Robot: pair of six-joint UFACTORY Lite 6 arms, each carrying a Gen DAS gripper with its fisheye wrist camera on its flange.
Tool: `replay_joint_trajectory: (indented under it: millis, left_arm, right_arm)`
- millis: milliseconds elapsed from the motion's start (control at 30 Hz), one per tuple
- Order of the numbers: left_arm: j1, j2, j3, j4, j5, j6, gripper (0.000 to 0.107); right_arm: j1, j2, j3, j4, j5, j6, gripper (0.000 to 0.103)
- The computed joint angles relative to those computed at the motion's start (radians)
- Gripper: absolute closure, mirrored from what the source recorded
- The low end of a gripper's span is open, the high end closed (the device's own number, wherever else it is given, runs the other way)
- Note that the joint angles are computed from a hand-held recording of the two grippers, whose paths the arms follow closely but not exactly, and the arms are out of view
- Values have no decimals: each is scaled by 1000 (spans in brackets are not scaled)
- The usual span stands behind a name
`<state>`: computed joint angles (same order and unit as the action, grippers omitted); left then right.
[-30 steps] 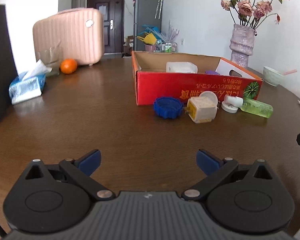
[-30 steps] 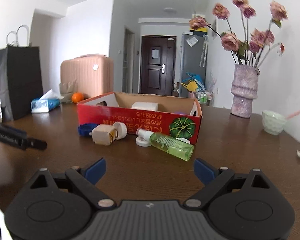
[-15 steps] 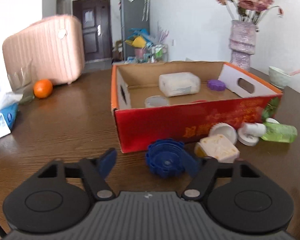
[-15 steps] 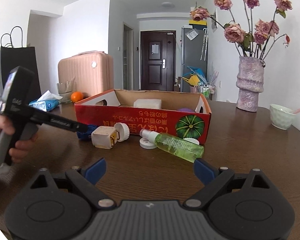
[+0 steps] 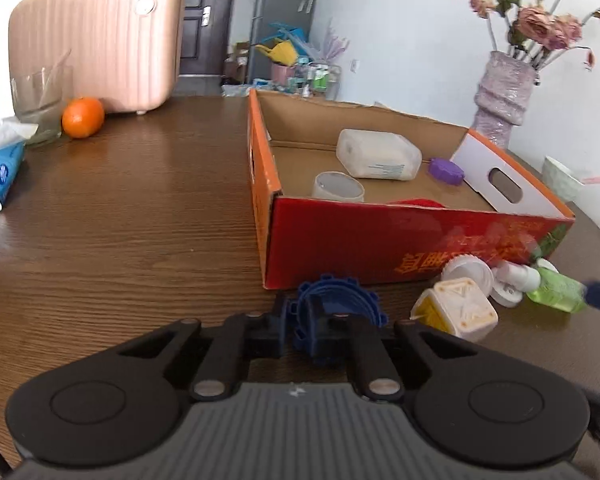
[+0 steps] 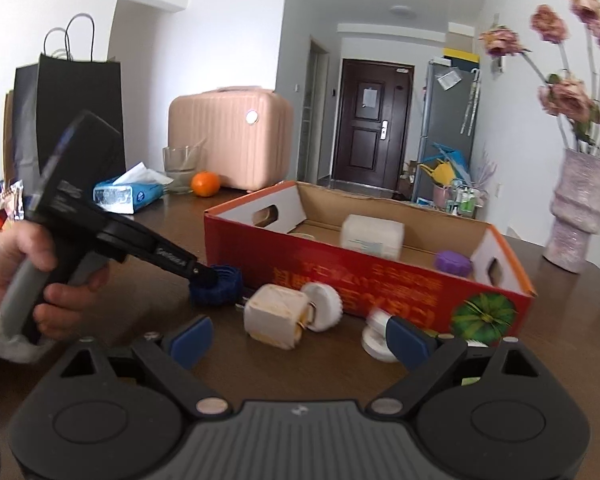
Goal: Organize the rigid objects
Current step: 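Grasp the blue bottle cap with the left tool while the right tool grasps the white plug cube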
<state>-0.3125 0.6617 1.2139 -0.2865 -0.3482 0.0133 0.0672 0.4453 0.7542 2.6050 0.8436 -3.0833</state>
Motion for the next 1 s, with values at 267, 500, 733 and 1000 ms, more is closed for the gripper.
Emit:
replay_joint_trajectory:
  millis: [267, 500, 733, 1000]
  left_arm:
    - [72, -100, -160, 235, -90, -119, 66]
    - [90, -124, -209, 344, -158, -216, 34]
    - [-14, -60, -178, 37, -232, 138, 23]
    - [-11, -16, -105, 65, -150, 103, 23]
  right_arm:
    - [108, 172, 271, 19, -179, 125, 20]
    - [128, 268, 402, -51, -272, 233, 45]
    - [83, 169, 246, -68, -228, 198, 57]
    - [-43, -70, -34, -229, -114, 166, 28]
